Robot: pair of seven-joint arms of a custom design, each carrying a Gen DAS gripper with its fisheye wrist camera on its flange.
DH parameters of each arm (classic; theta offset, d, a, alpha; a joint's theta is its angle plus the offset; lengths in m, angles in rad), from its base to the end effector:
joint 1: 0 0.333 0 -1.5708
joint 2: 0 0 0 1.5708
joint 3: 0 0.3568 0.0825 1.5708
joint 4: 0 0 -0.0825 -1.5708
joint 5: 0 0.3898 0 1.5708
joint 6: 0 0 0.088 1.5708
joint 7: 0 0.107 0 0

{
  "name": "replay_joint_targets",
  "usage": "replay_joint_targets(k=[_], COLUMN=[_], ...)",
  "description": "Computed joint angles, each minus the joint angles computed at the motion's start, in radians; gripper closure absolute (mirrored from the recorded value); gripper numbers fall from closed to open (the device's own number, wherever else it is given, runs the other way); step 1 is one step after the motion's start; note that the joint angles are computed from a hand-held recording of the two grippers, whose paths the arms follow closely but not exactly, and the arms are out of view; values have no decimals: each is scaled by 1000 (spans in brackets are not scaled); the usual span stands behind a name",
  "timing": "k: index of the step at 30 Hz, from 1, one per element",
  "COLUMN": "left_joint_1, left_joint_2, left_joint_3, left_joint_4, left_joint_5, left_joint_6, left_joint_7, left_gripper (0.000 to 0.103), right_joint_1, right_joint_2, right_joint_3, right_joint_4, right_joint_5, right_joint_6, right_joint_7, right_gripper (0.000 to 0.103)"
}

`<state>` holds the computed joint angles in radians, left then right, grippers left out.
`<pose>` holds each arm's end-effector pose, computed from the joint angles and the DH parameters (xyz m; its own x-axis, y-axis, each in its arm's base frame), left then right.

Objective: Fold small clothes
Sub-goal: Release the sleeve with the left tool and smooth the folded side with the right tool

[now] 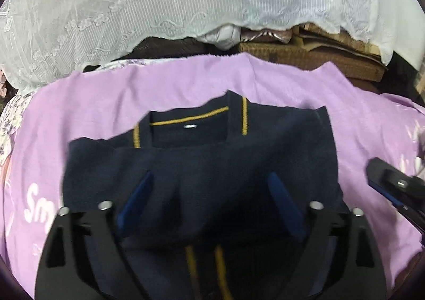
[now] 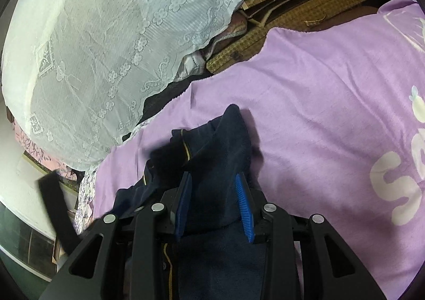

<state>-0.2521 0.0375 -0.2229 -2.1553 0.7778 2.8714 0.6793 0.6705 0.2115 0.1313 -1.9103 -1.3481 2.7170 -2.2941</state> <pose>0.5044 -0.3023 0.4860 -0.2468 -0.9684 -0.0369 -0.6889 0.2021 -0.6961 0.4299 0.4868 0.4696 -0.1859 -0.7732 -0.6062 -0.5898 0.5813 -0.5606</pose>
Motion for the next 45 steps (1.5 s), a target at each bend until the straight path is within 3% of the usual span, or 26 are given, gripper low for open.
replay_joint_targets(k=[4, 7, 10, 14, 18, 21, 22, 23, 26, 28, 30, 32, 34, 36, 39, 40, 41, 45], left_joint_1=[43, 100, 135, 157, 158, 154, 158, 164, 160, 159, 165, 168, 164, 163, 175, 179, 181, 159], left_joint_2=[-104, -137, -118, -79, -26, 32, 48, 50, 22, -9, -12, 16, 23, 8, -21, -18, -14, 61], left_joint_3=[22, 23, 39, 65, 60, 65, 66, 74, 83, 94, 89, 79, 82, 83, 95, 95, 93, 80], left_joint_4=[-87, -100, -88, -80, -43, -8, -7, -17, -32, -54, -59, -49, -48, -51, -59, -51, -40, 67], left_joint_5=[16, 112, 104, 25, 141, 98, 43, 23, 40, 151, 119, 2, 15, 22, 80, 74, 61, 94], left_joint_6=[44, -6, -75, -71, -126, -174, -161, -129, -117, -93, -96, -115, -118, -123, -79, -67, -65, -187], left_joint_7=[7, -102, -146, -115, -172, -125, -83, -84, -102, -215, -189, -81, -90, -95, -177, -172, -155, -123], left_gripper=[5, 5, 5, 5, 5, 4, 4, 4, 4, 4, 4, 4, 4, 4, 4, 4, 4, 4], right_joint_1=[1, 2, -1, -4, -20, 15, 33, 54, 159, 171, 139, 70, 73, 71, 106, 116, 109, 53], right_joint_2=[13, 29, 60, 124, 207, 239, 240, 237, 207, 189, 186, 196, 192, 168, 111, 105, 107, 180], right_joint_3=[2, -3, -14, -16, -1, -61, -85, -105, -189, -159, -122, -76, -109, -113, -108, -97, -84, -44], right_joint_4=[16, 29, 48, 98, 167, 197, 199, 202, 210, 219, 210, 171, 137, 114, 96, 113, 128, 235], right_joint_5=[14, 31, 35, 139, 321, 342, 337, 332, 141, 120, 169, 293, 230, 217, 168, 153, 139, 222], right_joint_6=[16, 36, 97, 154, 174, 191, 187, 163, 66, -41, -72, -27, 66, 88, -61, -132, -148, -105], right_joint_7=[-37, -57, -42, -143, -305, -264, -257, -257, -156, -230, -270, -313, -222, -185, -121, -143, -168, -379], right_gripper=[68, 68, 68, 68, 68, 72, 77, 91, 96, 96, 96, 96, 97, 94, 88, 88, 88, 91])
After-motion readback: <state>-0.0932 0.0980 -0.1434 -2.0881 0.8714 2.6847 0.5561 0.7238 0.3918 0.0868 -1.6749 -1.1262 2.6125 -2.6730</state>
